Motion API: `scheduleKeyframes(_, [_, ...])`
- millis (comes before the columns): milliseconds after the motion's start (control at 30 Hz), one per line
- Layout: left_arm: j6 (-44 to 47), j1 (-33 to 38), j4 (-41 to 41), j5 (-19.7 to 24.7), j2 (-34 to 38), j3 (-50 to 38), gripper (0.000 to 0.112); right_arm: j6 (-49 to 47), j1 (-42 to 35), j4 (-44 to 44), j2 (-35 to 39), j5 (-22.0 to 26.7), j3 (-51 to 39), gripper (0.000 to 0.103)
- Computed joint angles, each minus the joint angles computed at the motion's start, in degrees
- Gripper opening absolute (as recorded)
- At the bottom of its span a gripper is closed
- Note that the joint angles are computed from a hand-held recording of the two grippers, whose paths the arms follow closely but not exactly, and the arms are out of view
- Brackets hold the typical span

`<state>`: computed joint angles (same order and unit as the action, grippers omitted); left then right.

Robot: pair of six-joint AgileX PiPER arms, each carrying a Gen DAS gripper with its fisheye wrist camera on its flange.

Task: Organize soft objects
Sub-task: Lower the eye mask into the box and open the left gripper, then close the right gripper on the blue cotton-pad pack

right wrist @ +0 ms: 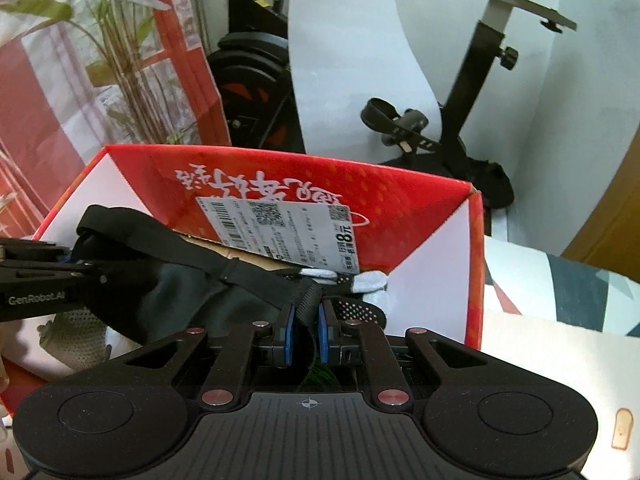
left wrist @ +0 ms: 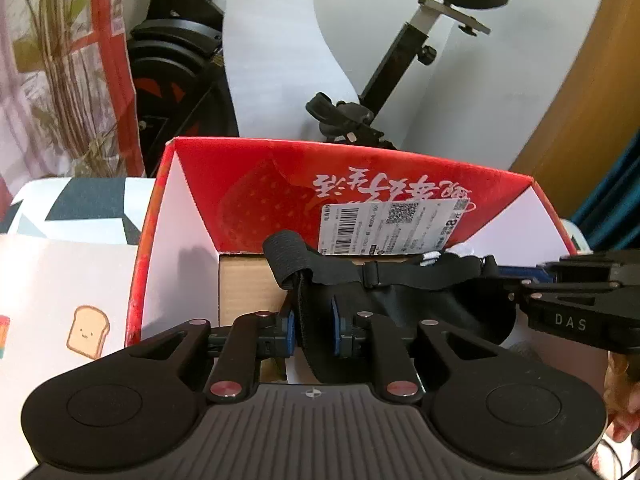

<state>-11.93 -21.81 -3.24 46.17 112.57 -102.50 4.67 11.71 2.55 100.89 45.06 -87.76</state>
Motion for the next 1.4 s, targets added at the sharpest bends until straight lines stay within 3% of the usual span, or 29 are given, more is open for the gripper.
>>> scheduleKeyframes(333, [-0.30,0.12,0.09,-1.19,-0.71,1.76,0.019,2.83,0.55,-2.66,-0.33,0.04,0.52,0.012])
scheduleKeyframes(400, [0.22,0.41,-0.44,-3.06,-1.43,2.82,0.021,4.45,0.90,-4.36,-0.51,-0.59,0.46,0.014])
scheduleKeyframes(433, [0.44,0.50,-0.45,-4.47,-2.14,3.82,0.022,7.99,1.77,-7.74,-1.51,-2.17,1.62,0.017])
scheduleKeyframes(533, [2.88,0.40,-1.01,-8.12,-5.13,6.94,0.049,14.84,4.41,-16.53,-6.47,-8.68,8.03,0.033])
scheduleKeyframes(567, [3.52,0.25,-0.97,-8.56,-6.06,7.53,0.052,15.20,4.84,-17.44,-7.99,-10.43,9.93,0.042])
scheduleKeyframes(600, [3.81,-0.04,-0.36,-8.73,-6.98,8.03,0.052,16.82,5.38,-19.19,-9.28,-11.25,11.36,0.048])
scheduleKeyframes(700, [2.59,-0.82,1.35,-8.64,-9.44,9.36,0.052,18.56,5.36,-19.17,-11.96,-11.65,13.26,0.047])
scheduleKeyframes(833, [1.25,-1.76,2.23,-10.33,-15.51,15.33,0.052,14.24,5.87,-14.24,-17.55,-11.16,16.02,0.047])
scheduleKeyframes(1033, [-9.82,-7.27,14.30,-9.14,-28.04,26.80,0.052,18.80,10.81,-15.44,-28.07,-6.62,21.37,0.047])
scheduleKeyframes(1167, [-5.35,-8.62,7.35,-8.82,-38.31,35.20,0.053,21.37,16.30,-15.14,-35.03,-3.07,24.69,0.050])
scheduleKeyframes(1300, [-17.66,-13.97,13.84,-5.80,-44.42,42.17,0.056,26.61,21.53,-17.70,-40.47,-0.61,28.56,0.056])
scheduleKeyframes(1400, [-20.80,-14.31,10.23,-7.14,-46.18,47.20,0.056,33.78,26.52,-22.00,-43.86,1.62,32.49,0.056])
